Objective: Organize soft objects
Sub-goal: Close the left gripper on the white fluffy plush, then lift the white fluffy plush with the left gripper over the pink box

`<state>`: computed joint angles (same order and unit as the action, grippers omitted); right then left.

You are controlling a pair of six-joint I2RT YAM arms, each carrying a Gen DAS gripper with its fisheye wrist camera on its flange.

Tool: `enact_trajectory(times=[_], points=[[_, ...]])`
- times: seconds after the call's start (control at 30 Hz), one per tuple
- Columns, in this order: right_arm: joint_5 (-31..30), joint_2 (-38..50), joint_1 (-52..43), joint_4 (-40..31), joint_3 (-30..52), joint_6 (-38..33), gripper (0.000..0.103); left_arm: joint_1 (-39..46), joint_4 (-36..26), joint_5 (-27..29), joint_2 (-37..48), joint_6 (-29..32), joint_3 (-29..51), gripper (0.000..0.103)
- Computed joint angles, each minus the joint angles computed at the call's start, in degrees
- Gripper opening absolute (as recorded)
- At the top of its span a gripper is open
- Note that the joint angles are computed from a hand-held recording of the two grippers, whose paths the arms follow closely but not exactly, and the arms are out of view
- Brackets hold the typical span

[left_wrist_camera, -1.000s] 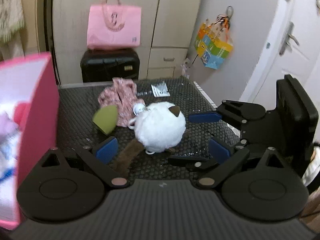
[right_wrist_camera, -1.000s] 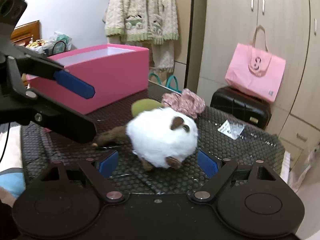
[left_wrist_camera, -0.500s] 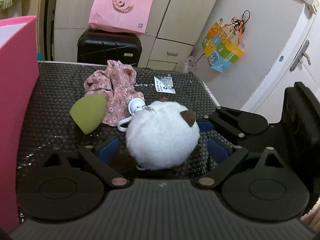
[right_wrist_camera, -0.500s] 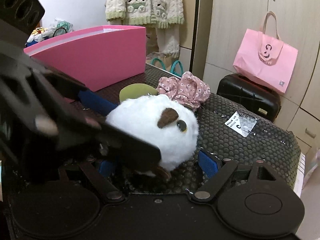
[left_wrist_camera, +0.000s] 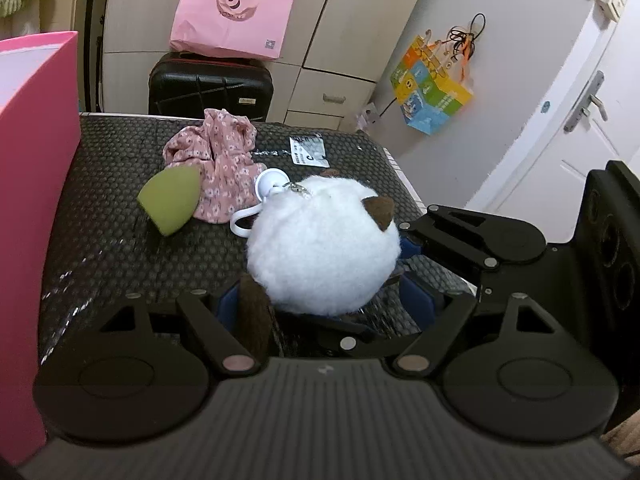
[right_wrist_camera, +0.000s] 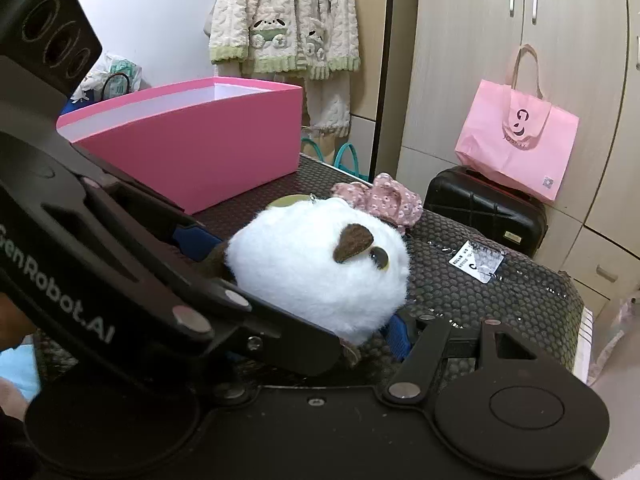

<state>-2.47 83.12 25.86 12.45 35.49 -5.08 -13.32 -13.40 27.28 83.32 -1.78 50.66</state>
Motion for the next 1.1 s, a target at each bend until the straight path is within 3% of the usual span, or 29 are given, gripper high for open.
enact_trajectory(times=[0.27, 0.53, 0.77, 0.97, 1.1], points=[[6.9, -8.0, 7.9, -5.4, -2.9, 4.3, 0.071, 2.5, -7.1, 1.4, -10.6, 3.8, -4.8, 0.079], [16.3, -13.5, 19.4, -15.6, -0.7, 10.6, 0.071, 7.6, -22.0, 4.4, -19.8, 12.9, -3.9, 0.080], [22.6, -12.2, 29.5, -21.9, 5.4, 15.7, 0.071, 19.2, -38.2, 10.4, -23.6, 25.3, 0.6, 0.080], [21.9, -8.9, 34.0, -22.8, 10.7, 17.5, 0.071, 33.0, -51.7, 16.0, -22.3, 39.8, 5.9, 0.080], [22.5, -5.9, 35.9, -21.4, 14.1, 16.6, 0.071, 40.4, -57.3, 18.3, -20.7, 47.5, 9.8, 0.080]])
